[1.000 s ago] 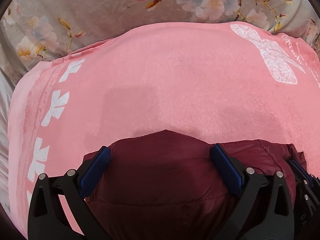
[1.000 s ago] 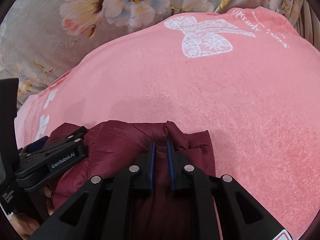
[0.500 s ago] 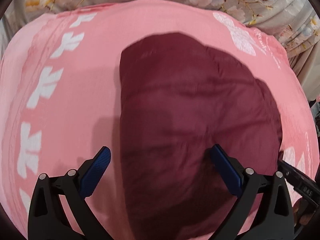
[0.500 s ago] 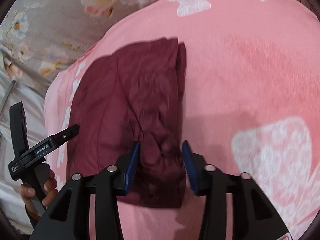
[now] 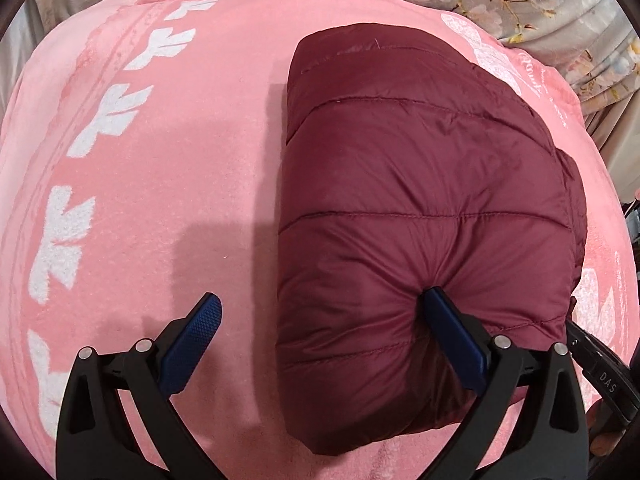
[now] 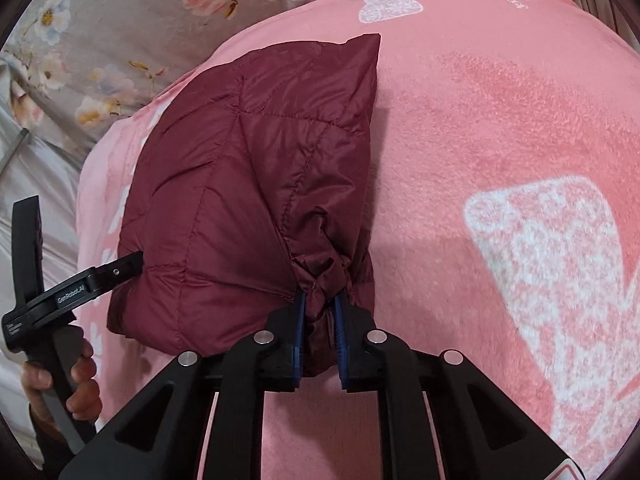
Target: Fold large clothes
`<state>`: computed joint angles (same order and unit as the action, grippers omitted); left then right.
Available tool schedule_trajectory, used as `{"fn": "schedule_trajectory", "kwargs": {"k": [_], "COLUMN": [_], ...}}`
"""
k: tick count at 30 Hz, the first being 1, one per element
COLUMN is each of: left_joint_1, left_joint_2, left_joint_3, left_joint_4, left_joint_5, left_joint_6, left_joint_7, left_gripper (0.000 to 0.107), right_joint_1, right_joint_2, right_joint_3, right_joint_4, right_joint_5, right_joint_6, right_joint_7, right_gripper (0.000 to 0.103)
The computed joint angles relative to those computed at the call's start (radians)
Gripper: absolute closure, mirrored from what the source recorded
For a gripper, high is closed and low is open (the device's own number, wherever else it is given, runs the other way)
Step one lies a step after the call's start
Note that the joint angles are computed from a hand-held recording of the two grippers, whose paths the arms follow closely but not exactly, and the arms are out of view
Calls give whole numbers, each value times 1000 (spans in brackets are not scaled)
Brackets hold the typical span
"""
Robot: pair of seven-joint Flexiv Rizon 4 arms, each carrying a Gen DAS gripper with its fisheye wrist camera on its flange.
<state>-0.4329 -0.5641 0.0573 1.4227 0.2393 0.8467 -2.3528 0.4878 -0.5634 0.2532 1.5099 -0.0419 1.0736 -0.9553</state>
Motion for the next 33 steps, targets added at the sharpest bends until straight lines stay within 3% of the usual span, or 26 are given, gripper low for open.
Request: {"fn": "schedule_trajectory", "kwargs": {"k": [11, 14, 16, 21, 26, 29, 31, 33], "left_joint_1": [-24, -19, -7, 42, 126, 194, 215, 197], "left_joint_2": [-23, -22, -14, 14, -45, -76, -90, -97], "left_joint_3": [23, 17, 7, -15, -65, -147, -182, -166], "left_joint_4": [-22, -32, -28, 10, -1, 49, 77, 80], "left_joint_5": [39, 33, 17, -37, -186, -325, -394, -413], "left_joint_6": [-8, -22, -20, 103, 169, 272, 330, 355], "left_joint_7": [-39, -40, -32, -3, 83, 169, 218, 238], "left_gripper": [8, 8, 9, 9, 9, 8, 8, 8], "right_joint_1": [39, 40, 37, 3, -76, -107, -101, -101], "right_joint_2": [-19, -4, 12, -9, -119, -164, -172, -180], "right_joint_3": [-28, -40, -52, -46, 49, 94, 91, 98], "right_joint_4": [-33, -49, -37, -69, -201, -245, -246, -259], "right_joint_5": [-65, -72, -74, -54, 87, 177, 198, 208], "right_joint_6": [-35, -76, -24, 63, 14, 12, 43, 44], "right_joint_7": [39, 64, 87, 112, 60, 22, -1, -32], "right_gripper": [88, 73, 47, 22, 22, 22, 20, 20]}}
